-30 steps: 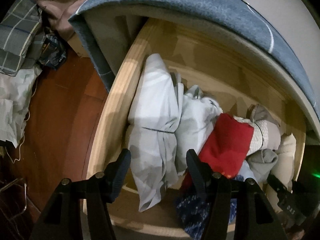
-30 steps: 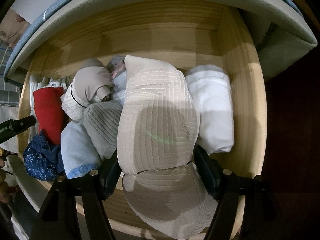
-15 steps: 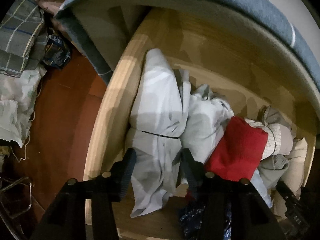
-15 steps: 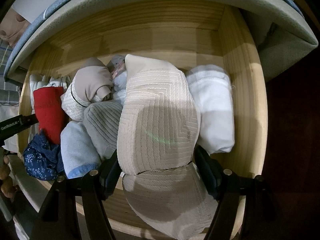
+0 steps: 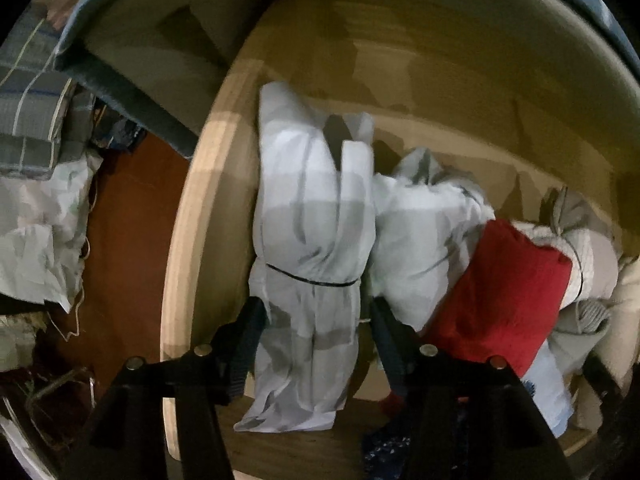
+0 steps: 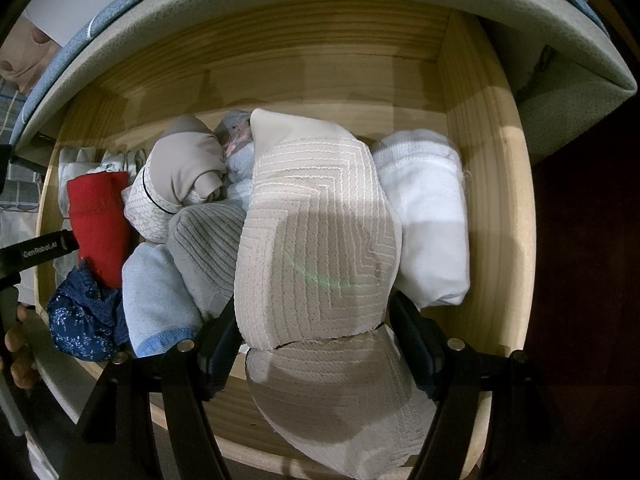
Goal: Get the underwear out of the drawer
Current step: 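Lift the white garment out of the drawer with the left gripper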
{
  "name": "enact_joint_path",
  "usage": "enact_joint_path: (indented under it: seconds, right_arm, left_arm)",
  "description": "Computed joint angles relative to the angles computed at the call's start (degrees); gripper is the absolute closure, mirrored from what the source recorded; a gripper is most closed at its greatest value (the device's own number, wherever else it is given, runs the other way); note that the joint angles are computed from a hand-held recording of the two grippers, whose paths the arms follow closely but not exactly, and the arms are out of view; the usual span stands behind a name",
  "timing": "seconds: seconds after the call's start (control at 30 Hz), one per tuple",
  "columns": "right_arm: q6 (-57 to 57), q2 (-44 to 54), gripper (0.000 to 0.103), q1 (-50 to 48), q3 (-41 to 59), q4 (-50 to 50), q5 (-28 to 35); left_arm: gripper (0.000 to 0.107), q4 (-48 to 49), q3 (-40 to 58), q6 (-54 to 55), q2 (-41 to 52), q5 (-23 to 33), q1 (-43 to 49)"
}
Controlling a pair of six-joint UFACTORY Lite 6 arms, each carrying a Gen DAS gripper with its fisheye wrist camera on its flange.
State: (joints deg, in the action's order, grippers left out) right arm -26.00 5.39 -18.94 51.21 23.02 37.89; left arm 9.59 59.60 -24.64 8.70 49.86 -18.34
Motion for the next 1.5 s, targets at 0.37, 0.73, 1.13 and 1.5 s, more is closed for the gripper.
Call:
enact_joint_path:
  seconds: [0.37, 0.73, 1.13, 1.5]
  right_arm:
    - [-0.12, -0.60, 0.034, -0.47, 0.23, -0.10, 0.87]
    - [-0.30, -0.78, 0.034, -0.59, 0.08, 0.01, 0.90]
    - [-0.44, -1.05, 0.034, -0.79, -0.08, 0.02, 1.02]
    - [-1.00, -1.36, 0.034, -1.02, -0.43, 0.49, 0.57]
  left_arm:
    - [0.079, -2.80, -2.10, 4.13, -5.14, 0.12, 1.37]
    - [0.083, -10.75, 2.98, 14.60, -7.40, 7.66, 5.17]
    - [0.083, -14.85, 18.35, 23.29, -3.98, 23.69, 8.82]
    - [0.083, -13.78, 14.13, 30.76, -16.83, 26.25, 9.49]
